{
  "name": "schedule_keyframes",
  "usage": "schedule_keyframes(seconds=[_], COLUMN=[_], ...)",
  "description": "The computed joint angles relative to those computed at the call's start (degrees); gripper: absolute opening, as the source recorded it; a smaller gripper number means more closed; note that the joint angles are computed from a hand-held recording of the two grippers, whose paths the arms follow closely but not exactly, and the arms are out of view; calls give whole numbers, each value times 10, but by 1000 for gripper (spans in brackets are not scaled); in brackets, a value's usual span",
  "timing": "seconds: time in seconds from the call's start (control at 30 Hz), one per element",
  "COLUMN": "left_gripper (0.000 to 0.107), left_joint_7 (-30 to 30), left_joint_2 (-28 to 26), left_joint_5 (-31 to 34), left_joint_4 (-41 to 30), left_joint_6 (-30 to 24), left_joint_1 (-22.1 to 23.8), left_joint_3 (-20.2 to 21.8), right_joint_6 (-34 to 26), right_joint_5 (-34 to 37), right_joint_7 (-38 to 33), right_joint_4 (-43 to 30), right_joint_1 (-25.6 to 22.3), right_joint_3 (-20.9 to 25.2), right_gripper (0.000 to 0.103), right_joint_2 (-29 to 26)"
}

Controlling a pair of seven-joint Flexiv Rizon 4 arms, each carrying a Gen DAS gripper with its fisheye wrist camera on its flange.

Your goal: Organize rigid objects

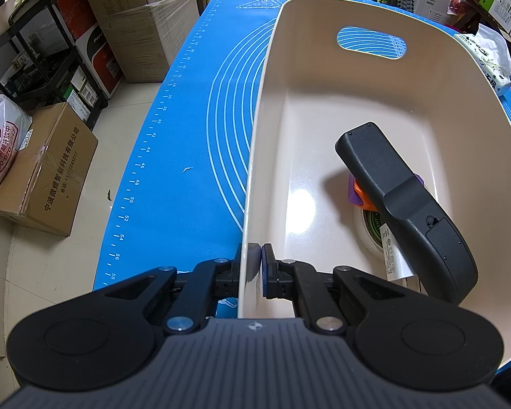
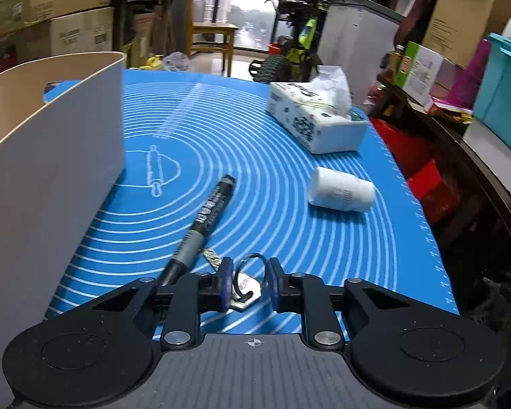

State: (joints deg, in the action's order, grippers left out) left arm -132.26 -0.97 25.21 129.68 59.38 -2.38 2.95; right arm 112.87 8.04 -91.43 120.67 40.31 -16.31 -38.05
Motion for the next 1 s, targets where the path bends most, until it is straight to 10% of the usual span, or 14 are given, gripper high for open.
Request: schedule_keyframes(seconds=[0.23,1.0], left_gripper=[9,9], left_joint_7=[1,1], left_joint_2=[0,-2], left_joint_5=[-1,-4], left_joint_4=[0,0], left_joint_6=[0,2], left_joint_1=[1,0], left_joint_3=[0,0], right_joint_6=[-28,63], right_joint_5=[-20,-18], right_joint_7=[48,18], right_joint_4=[-7,16], right_joint_1=[-46,-80], right_joint_3=[40,89], right_gripper=[13,13], right_joint_2=[8,92])
